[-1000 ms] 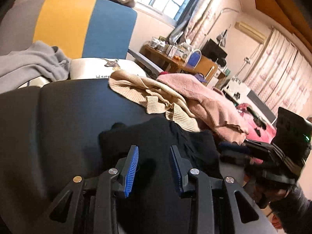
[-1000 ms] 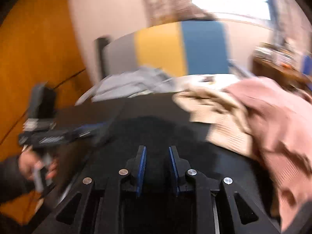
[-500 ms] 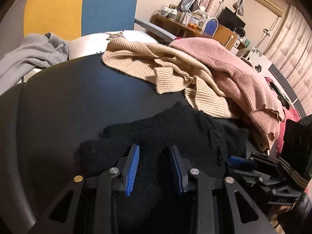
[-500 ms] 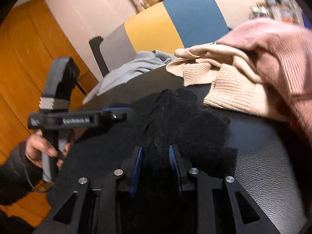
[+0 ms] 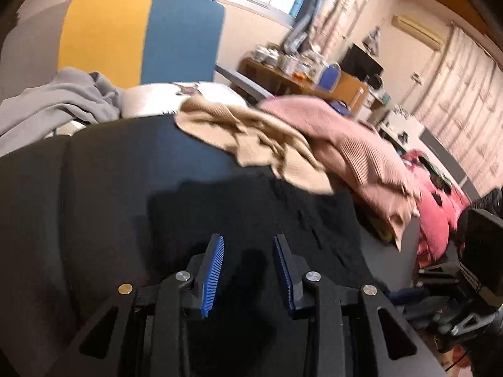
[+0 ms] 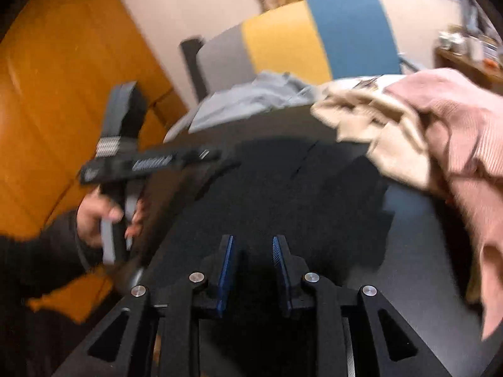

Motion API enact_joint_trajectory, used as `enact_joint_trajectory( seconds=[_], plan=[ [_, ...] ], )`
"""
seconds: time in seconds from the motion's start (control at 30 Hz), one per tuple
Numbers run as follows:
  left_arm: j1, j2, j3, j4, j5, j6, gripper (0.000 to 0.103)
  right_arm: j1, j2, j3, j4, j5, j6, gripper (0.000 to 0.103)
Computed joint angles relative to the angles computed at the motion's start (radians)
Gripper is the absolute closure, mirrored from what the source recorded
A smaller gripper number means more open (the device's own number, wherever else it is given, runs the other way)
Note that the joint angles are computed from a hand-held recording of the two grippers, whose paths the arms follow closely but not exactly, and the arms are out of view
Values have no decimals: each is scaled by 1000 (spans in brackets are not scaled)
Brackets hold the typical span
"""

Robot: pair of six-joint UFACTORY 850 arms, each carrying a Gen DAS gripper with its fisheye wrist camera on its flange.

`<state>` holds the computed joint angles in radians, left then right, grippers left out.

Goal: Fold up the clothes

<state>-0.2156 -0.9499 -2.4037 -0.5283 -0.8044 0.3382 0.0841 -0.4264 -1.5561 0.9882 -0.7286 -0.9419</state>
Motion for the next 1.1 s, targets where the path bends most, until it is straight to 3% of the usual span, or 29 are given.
enact_joint_trajectory(
  seconds=[0.07,0.13,0.2,0.3,0.4,0.43,0.47,0.5,0.53,0.7,0.87,0.97,1.1],
  plan=[
    [-21,31,68,56,29,-8,68,21,27,41,-111,0,69,76],
    [-36,51,111,103,67,-30,68,27,31,107,-163,57,153,79],
    [-33,55,112,82,61,-35,68,8,58,164,-48,82,113,79],
    [-2,113,196,-81,87,47,68,-12,87,209,104,101,38,83],
    [47,172,295,-228,107,107,67,-23,111,222,179,112,26,74],
    [60,177,307,-251,101,113,66,-28,119,227,209,117,17,54],
    [76,183,327,-276,96,114,65,-36,129,232,266,130,-15,21],
    [89,183,339,-293,86,105,65,-44,132,231,308,145,-35,6],
    [102,182,350,-310,76,96,64,-49,128,225,329,164,-46,0],
    [148,171,386,-524,-8,220,56,-64,12,102,186,145,135,0],
    [140,19,166,-515,-182,220,40,-70,-122,-43,118,59,208,0],
    [124,-58,42,-444,-223,183,37,-63,-201,-147,109,8,225,0],
    [123,-153,-94,-501,-280,129,30,-64,-256,-212,181,-110,183,0]
  ],
)
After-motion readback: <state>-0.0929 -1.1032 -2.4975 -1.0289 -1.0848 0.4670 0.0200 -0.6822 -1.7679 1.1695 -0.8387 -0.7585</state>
